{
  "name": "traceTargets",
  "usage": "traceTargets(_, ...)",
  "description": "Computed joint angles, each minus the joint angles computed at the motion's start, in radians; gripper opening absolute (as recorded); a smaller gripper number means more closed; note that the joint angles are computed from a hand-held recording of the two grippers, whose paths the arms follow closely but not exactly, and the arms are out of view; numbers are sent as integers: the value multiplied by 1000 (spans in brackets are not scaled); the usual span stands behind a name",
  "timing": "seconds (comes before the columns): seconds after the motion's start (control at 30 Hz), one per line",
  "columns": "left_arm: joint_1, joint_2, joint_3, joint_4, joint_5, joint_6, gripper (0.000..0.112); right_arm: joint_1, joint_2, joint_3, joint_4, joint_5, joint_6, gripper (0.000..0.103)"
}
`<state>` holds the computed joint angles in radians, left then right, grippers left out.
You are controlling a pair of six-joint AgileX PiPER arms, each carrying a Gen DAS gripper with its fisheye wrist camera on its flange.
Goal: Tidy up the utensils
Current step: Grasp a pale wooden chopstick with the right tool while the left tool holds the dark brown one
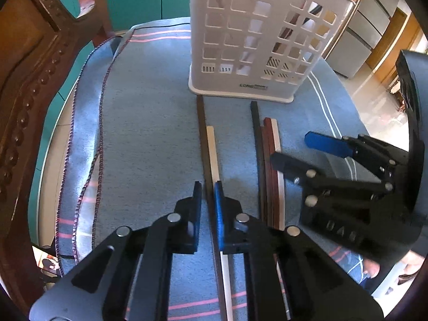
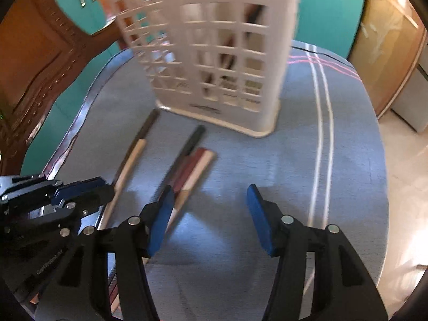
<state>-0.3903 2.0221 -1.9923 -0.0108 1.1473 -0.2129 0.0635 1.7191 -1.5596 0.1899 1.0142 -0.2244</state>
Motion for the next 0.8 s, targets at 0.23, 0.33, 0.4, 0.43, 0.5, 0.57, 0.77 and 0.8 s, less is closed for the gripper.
traceTargets(0.23, 22, -12, 14, 43, -1, -42, 11, 27, -19, 40, 24, -19, -19, 49)
traceTargets(0.33, 27, -9, 15, 42, -1, -44, 11, 74, -42, 80, 10, -54, -8, 50)
traceTargets(0.4, 28, -6, 12, 38, -2, -40, 11, 133, -52, 108, -92, -104, 51, 53)
traceTargets(0.43, 27, -5, 12, 37, -3, -38, 11, 170, -67, 137, -154, -137, 82, 53)
traceTargets(0.5, 25, -9, 16, 35, -3, -38, 11, 181, -72, 137, -158, -129, 114, 40)
traceTargets(0.57, 29, -12, 22, 22, -11, -26, 11, 154, -60, 103, -111, -84, 98, 34)
traceTargets(0.77, 38, -35, 48, -55, -42, 26, 13, 5, -24, 14, 30, 41, 6, 25)
traceTargets(0.8, 34, -37, 49, -57, -43, 29, 14, -9, -26, 9, 39, 42, 2, 24)
